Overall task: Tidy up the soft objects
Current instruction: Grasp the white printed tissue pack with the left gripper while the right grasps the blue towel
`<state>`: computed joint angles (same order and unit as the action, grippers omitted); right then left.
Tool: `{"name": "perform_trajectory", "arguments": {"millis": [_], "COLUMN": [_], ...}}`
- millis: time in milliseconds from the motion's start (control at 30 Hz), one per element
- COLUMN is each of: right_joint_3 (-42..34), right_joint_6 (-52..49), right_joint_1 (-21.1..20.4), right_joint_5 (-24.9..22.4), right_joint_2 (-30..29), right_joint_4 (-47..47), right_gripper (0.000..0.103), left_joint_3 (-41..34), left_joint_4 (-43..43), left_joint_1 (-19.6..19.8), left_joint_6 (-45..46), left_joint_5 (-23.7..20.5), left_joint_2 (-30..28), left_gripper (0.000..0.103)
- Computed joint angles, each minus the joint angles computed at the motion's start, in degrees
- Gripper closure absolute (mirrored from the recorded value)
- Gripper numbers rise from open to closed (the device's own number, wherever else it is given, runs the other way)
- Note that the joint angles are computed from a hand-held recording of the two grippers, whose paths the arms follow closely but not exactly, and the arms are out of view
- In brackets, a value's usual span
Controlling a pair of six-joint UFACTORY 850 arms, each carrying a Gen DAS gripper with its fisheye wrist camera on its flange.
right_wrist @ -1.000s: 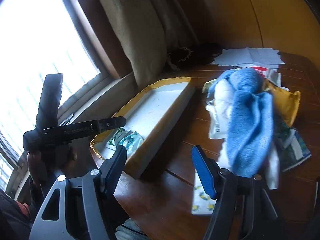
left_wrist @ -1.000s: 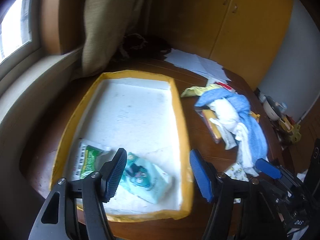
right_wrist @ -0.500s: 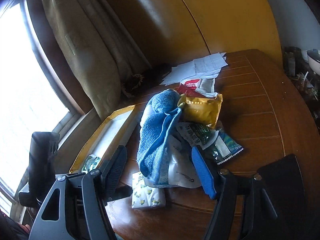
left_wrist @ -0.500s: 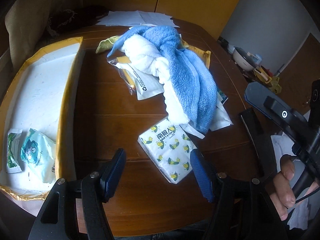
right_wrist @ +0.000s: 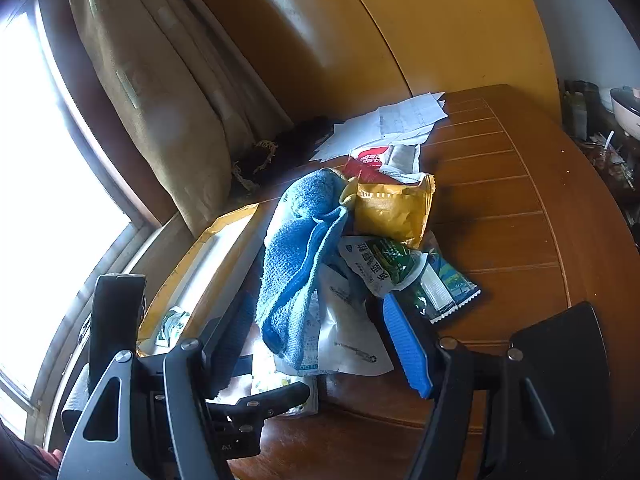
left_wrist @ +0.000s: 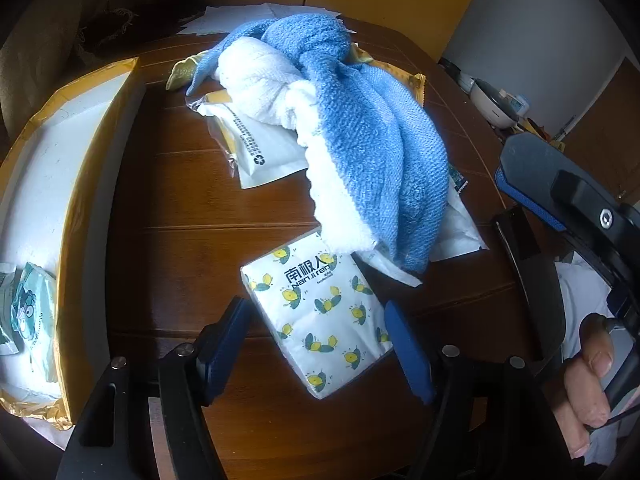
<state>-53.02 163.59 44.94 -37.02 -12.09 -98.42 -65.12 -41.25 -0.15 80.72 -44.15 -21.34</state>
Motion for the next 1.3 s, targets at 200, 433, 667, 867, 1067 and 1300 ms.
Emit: {"name": "perform_trajectory", "arguments": {"millis": [200, 433, 667, 867, 1067, 1300], "right_joint_3": [-3.11, -12.00, -21.07, -22.60, -17.10, -14.24], "right_joint_6": [-5.64, -23.44, -43.55, -47.90, -24.37, -7.41], "right_joint_1": [-1.80, -7.61, -13.44, -13.86, -10.94, -8.50], "right_joint_5": [2.16, 8.34, 13.86, 12.31, 8.22, 7.44], "right_joint_2": [-1.71, -5.94, -12.13, -14.46, -8.87, -4.57], "right_joint_4": [1.88, 13.08, 28.54, 35.11, 13.89, -2.07], "right_gripper": [0.036, 0.036, 0.036, 0.064, 0.066, 0.065], "left_joint_3": [-2.28, -3.10, -2.84, -5.22, -8.51, -13.44], "left_joint_4": [0.22, -1.24, -3.67, -5.49, -7.25, -9.39], "left_joint_1": [1.95, 1.64, 2.72, 3.98, 5.56, 9.13], "left_joint_6": [0.15, 1.98, 4.42, 5.58, 4.92, 2.04], "left_joint_5": [0.88, 0.65, 0.04, -2.91, -10.58, -21.43], "left_joint_2": [-1.43, -2.71, -2.59, -4.42, -6.26, -7.50], "left_gripper": [0.034, 0.034, 0.037, 0.039, 0.039, 0.039]}}
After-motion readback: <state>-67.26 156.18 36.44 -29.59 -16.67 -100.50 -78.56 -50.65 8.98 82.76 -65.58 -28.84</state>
